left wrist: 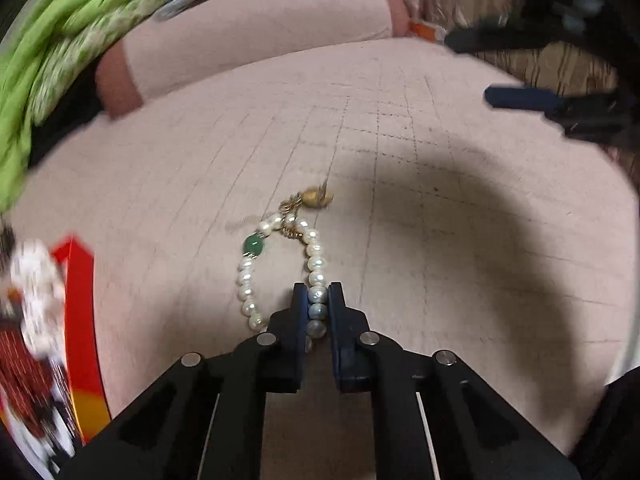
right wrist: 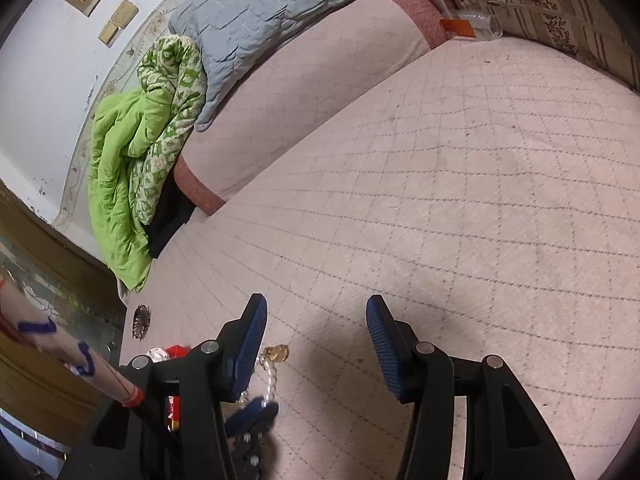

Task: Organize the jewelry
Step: 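Grasp the gold pendant with the right tool while the left tool holds the pearl bracelet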

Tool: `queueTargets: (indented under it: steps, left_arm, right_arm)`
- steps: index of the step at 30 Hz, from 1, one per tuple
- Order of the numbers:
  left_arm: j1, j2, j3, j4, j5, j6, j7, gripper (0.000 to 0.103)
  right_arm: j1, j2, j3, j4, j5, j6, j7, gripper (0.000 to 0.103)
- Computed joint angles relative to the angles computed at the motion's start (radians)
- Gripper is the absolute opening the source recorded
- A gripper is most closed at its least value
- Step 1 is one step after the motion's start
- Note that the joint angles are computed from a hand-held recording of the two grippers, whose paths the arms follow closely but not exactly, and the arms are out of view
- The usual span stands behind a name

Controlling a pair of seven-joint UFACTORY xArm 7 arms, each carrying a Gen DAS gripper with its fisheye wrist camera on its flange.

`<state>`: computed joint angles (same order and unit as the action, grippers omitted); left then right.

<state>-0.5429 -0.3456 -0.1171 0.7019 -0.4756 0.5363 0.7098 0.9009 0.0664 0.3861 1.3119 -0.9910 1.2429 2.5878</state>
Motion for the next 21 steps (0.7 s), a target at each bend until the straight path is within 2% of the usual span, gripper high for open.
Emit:
queueTargets:
  steps: [2,5,8,9,11,13,21]
  left_arm:
    - [-0.007,-0.033,0.057,0.003,-0.074,0.1,0.028,0.009]
    - [-0.007,-0.11,0.161,-0.004,-0.239,0.248,0.142,0.009]
    - [0.014,-0.164,0.211,0.005,-0.347,0.318,0.213,0.009]
    - [0.019,-0.176,0.228,0.014,-0.384,0.339,0.241,0.009]
    - [0.038,-0.19,0.227,0.025,-0.418,0.347,0.277,0.009]
    - [0.062,-0.201,0.216,0.026,-0.438,0.342,0.309,0.01]
    - [0.133,-0.203,0.214,0.026,-0.501,0.359,0.399,0.01]
  right_arm:
    - [-0.003,0.021,-0.005,0.021,-0.001,-0.017,-0.027,0.056]
    - [-0.003,0.052,-0.022,0.046,0.003,-0.059,-0.065,0.056]
    - [-0.005,0.067,-0.043,0.043,0.006,-0.118,-0.078,0.056]
    - [-0.011,0.069,-0.051,0.031,-0.003,-0.164,-0.068,0.056]
    - [-0.02,0.084,-0.066,0.021,-0.015,-0.241,-0.051,0.054]
    - [-0.022,0.108,-0.077,0.036,-0.006,-0.275,-0.068,0.051]
    - [0.011,0.235,-0.142,0.177,0.083,-0.284,-0.246,0.051]
